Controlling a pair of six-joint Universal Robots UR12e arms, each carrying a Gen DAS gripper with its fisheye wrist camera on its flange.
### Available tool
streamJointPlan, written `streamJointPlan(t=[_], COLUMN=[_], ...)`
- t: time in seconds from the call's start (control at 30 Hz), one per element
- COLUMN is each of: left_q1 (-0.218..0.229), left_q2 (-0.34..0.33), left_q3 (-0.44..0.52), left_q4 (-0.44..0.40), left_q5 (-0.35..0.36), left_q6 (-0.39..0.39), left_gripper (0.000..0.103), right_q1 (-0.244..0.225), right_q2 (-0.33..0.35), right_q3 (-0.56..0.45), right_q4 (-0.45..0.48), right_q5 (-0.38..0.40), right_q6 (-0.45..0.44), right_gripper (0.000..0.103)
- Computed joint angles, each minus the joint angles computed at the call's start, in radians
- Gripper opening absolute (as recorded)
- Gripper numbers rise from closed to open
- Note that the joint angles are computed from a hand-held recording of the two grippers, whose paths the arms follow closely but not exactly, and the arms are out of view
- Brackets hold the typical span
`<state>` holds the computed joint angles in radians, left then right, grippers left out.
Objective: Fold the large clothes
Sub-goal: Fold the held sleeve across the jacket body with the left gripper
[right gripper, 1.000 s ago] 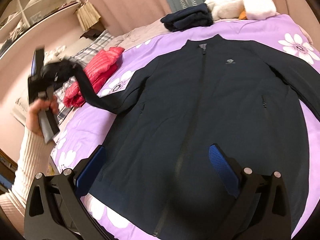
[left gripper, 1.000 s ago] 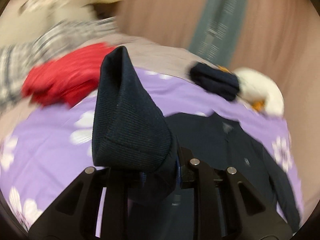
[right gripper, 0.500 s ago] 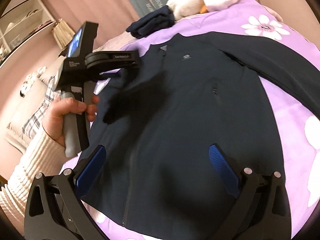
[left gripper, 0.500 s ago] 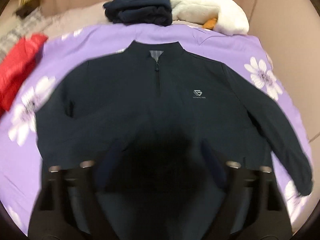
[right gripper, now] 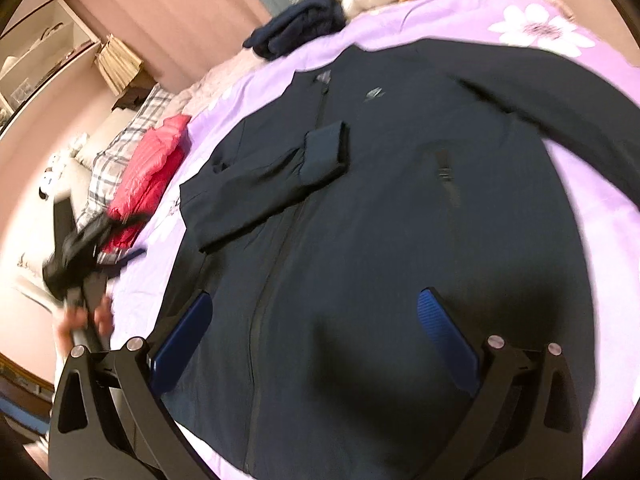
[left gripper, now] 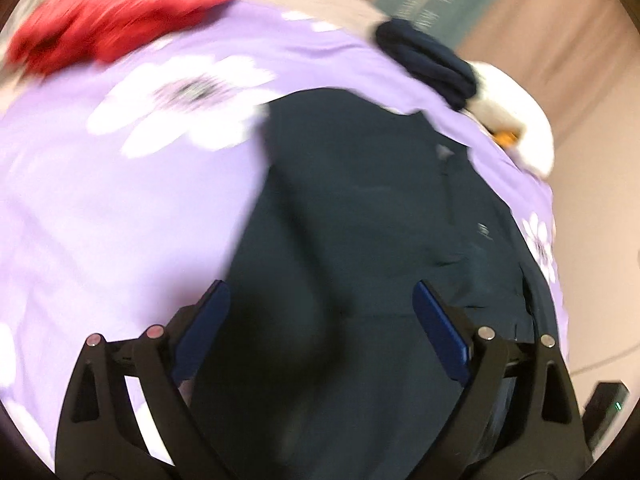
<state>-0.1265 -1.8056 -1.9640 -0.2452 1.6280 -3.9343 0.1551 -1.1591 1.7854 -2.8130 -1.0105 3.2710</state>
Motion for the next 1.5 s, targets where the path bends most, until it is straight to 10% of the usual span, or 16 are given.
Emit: streamJointPlan(t=[0.17,0.37,0.43,0.6,0.67,0.9,1.07,1.23,1.5], left_q1=[0.052,0.076,0.077,0.092,0.096,0.088,0.096,0.107,0.129], left_q2=[0.046,0.047,0.047,0.023,-0.004,-0.109,-0.194,-0.274,-0.316], left_q3=[-0.146,-0.200,-0.207,-0.197,-0.173,-0.059,0.041,0.153,0.206], left_q4=[0.116,0.188,0.218,0.283,0.309,0.386,0.412,0.391,0.401], left_q5=[-0.090,-0.182,-0.200,-0.267,-0.303,-0.393,-0.481,-0.518,-0.351], left_q6=[-0.165,-0.214,-0.217,-0.224,-0.226,-0.205,-0.237,-0.242,-0.354], left_gripper=[0.094,0.094,0.094,0.094,0.094,0.094,0.094,0.096,0.085], right_q1=[0.025,0.081,0.097,0.122,0.114,0.061,0.033,0.005,0.011], right_q2=[0.107,0.223,0.256,0.294,0.293,0.264,0.273,0.268,0.264], right_q3=[-0.136,-0.318,-0.372,-0.423,-0.429,-0.413,-0.436,-0.400,-0.406], right_q4=[0.019,0.040,0.089,0.128,0.124,-0.118,0.013,0.014,-0.007], right_q5=[0.023,-0.188,-0.243,-0.339,-0.314,-0.366,-0.524,-0.438,-0.390], right_q6=[0.069,0.045,0.008,-0.065,-0.052,0.117,0.108,0.141,0.103], right_gripper=[0.102,0.099,0.088,0.013,0.005,0.004,0.004,0.012,0.034])
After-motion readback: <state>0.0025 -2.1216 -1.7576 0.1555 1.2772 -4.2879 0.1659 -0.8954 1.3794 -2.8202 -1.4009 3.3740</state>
